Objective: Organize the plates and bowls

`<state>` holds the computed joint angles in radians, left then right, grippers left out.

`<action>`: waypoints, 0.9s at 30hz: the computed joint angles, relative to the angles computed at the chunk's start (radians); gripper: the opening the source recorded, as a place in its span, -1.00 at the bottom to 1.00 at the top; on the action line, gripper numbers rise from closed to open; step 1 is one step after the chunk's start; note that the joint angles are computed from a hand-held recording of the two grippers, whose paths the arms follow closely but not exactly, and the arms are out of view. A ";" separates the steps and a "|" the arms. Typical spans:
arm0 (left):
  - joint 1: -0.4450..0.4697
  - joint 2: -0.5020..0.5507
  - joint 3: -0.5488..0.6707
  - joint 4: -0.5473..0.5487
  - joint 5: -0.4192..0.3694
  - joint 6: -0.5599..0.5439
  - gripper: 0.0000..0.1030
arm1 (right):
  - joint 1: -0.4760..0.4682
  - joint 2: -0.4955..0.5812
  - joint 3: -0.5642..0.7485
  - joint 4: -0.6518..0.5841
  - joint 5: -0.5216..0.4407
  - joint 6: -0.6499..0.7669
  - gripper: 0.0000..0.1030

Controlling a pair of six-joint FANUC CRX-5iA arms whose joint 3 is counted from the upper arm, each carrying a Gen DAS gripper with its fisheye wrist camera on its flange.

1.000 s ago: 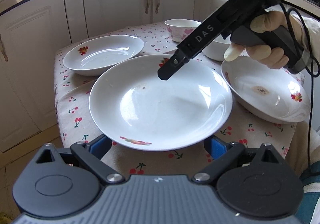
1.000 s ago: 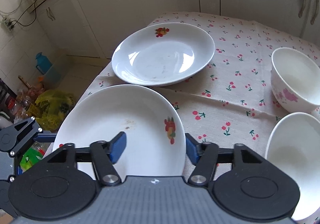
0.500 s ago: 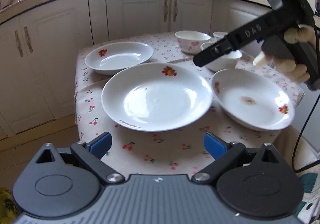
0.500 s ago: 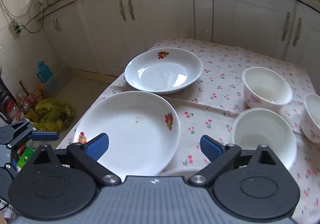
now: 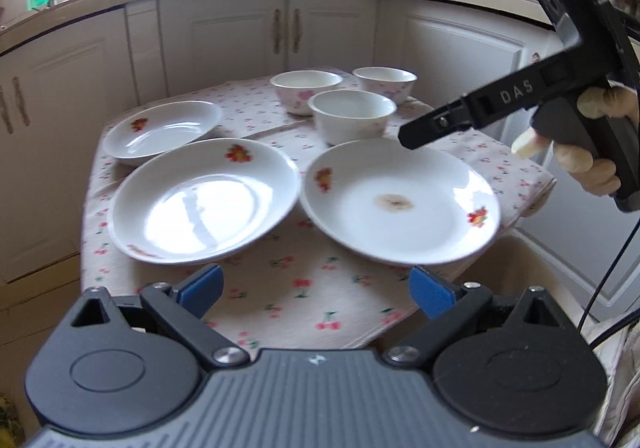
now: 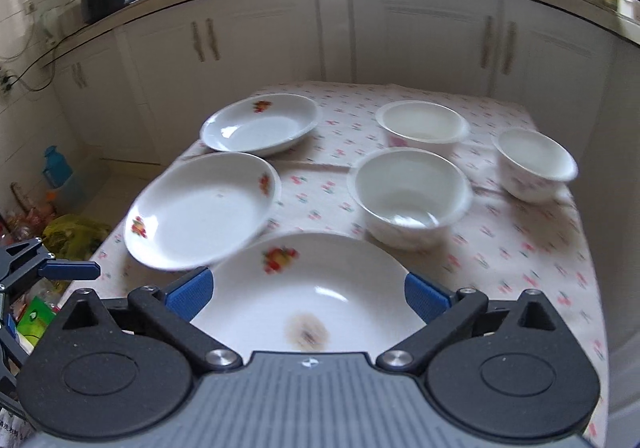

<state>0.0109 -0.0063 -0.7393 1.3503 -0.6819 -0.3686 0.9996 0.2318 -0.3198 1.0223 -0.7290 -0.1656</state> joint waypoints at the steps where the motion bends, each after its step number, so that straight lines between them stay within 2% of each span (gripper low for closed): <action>1: -0.009 0.000 -0.002 0.000 0.002 0.002 0.93 | 0.005 -0.012 -0.019 0.005 -0.011 -0.023 1.00; 6: -0.056 0.012 -0.006 -0.016 0.031 0.005 0.93 | 0.024 -0.051 -0.096 0.015 -0.036 -0.118 1.00; 14: -0.109 0.037 0.003 -0.035 0.080 -0.001 0.93 | 0.029 -0.091 -0.159 0.000 -0.022 -0.172 1.00; 16: -0.115 0.049 0.012 -0.040 0.078 0.008 0.93 | 0.025 -0.094 -0.166 -0.001 -0.013 -0.176 1.00; 17: -0.105 0.057 0.027 -0.085 0.065 0.036 0.93 | 0.022 -0.092 -0.165 -0.004 -0.009 -0.174 1.00; 27: -0.141 0.109 0.056 -0.074 0.077 0.020 0.93 | -0.010 -0.080 -0.160 -0.036 0.069 -0.127 1.00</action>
